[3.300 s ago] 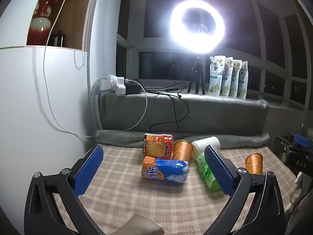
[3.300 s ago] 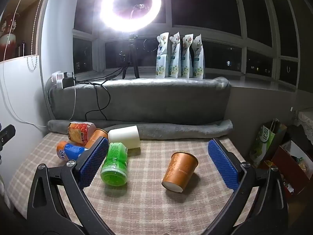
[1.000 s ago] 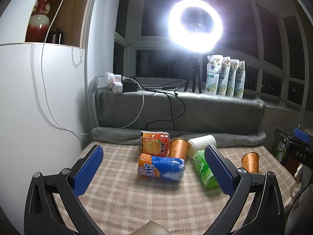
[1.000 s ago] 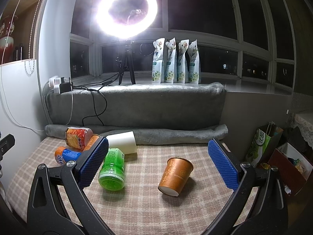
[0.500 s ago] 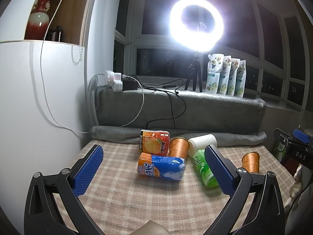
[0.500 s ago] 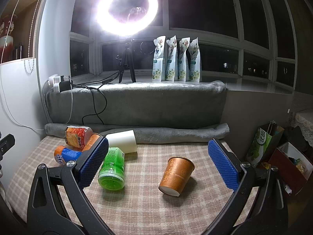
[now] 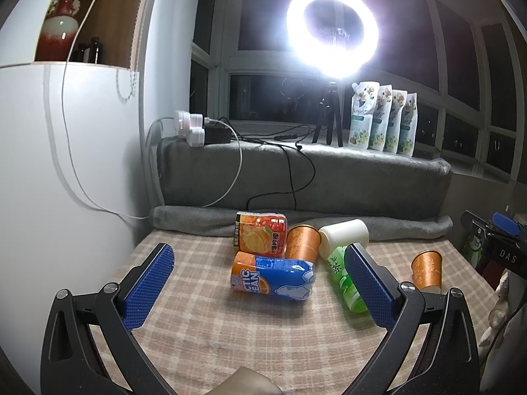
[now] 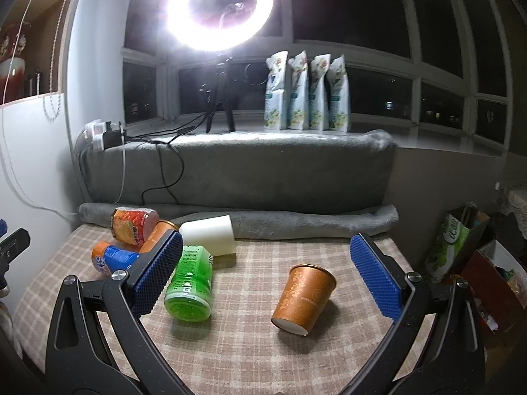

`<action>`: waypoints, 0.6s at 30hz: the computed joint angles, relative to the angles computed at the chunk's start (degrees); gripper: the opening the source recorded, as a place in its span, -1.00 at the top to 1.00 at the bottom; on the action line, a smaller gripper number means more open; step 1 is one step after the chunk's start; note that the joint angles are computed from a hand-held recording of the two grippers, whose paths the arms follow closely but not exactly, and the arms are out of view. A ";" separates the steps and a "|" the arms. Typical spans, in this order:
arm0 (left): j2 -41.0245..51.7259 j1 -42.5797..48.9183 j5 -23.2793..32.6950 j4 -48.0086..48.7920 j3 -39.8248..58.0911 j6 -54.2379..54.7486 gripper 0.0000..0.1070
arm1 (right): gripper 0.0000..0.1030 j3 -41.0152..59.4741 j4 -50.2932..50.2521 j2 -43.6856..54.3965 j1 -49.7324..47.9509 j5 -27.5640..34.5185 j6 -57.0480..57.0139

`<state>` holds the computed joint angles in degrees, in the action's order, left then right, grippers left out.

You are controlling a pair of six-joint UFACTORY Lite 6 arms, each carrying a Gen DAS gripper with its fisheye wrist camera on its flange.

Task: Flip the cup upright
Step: 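Move the left tool to the white cup and close its fingers around it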

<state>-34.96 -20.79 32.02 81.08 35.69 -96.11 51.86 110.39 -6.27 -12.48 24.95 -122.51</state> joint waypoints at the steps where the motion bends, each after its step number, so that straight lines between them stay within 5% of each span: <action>1: 0.68 0.44 -0.52 0.07 0.15 -0.13 -0.92 | -1.00 1.43 -1.97 1.43 -0.06 0.45 1.32; 9: 6.00 4.28 -5.93 0.09 1.83 1.06 -0.92 | -1.00 18.31 -22.66 16.21 2.19 3.60 12.42; 15: 8.88 5.21 -7.28 0.84 2.50 1.24 -0.92 | -1.00 37.03 -46.75 29.86 5.60 5.42 32.57; 18: 10.15 6.27 -8.93 -0.17 3.26 3.32 -0.92 | -1.00 49.46 -59.92 37.92 6.64 11.14 47.43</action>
<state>-24.81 -14.52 23.09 80.91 38.96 -92.79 101.32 50.47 31.65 -5.84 36.09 -75.08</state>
